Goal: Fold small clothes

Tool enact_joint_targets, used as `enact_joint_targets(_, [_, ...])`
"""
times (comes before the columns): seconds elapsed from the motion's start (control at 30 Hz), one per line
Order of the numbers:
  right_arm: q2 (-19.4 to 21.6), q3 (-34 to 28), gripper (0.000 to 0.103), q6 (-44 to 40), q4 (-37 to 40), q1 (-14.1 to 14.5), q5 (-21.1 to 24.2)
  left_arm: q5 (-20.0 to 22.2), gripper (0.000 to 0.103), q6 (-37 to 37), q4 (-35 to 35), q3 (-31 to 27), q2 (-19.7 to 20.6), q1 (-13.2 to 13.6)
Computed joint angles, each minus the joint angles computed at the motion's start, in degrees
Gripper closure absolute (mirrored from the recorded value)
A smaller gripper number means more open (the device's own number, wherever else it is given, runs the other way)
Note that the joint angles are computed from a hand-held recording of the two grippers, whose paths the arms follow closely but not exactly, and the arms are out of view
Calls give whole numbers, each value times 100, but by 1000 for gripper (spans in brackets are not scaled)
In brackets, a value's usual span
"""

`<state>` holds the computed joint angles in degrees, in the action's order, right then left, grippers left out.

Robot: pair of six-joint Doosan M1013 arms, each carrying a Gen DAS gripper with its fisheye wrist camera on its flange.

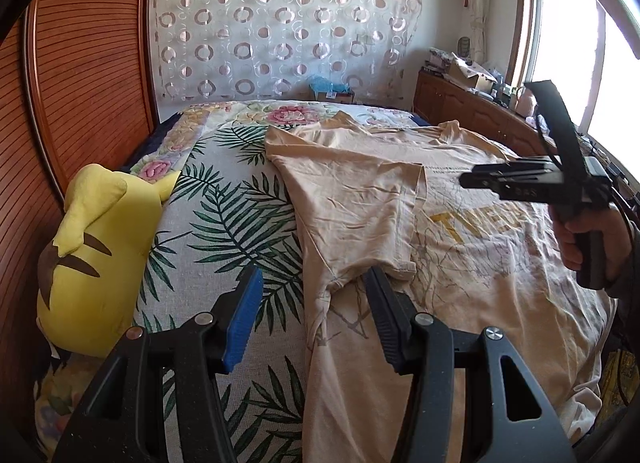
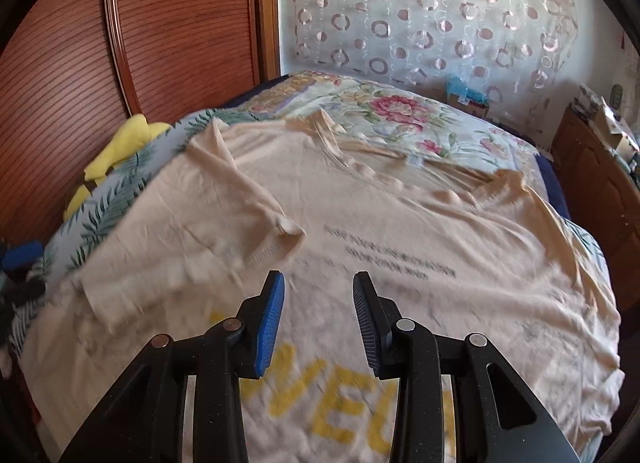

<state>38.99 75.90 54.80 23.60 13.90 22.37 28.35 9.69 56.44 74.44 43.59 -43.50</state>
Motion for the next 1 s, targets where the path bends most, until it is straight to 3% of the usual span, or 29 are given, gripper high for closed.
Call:
enact_joint_targets(0.27, [-79,265,66,734,-880,-110,-42,59,49,759,-643,-282,140,6])
enact_joint_targets(0.4, [-77,257,53,766,-804,-138,-35,122,49,1207,-955,-480,221,6])
enact_joint_targets(0.53, [-46,236,29,1158,-1061,-166,-132,116,49,1852,-1512,-726,327,51])
enact_joint_targets(0.6, [-6,172,25,916,-591,-236,34,188,49,2166,-1745,-881,401,68])
enact_joint_targets(0.73, [-12,186,23,1169,-923,-193,-20,465,49,2808,-2147,-1297,612,90])
enact_joint_targets(1.0, [7,165,22,1114,-843,-209,-8,925,49,3794,-2957,-1997,998,156])
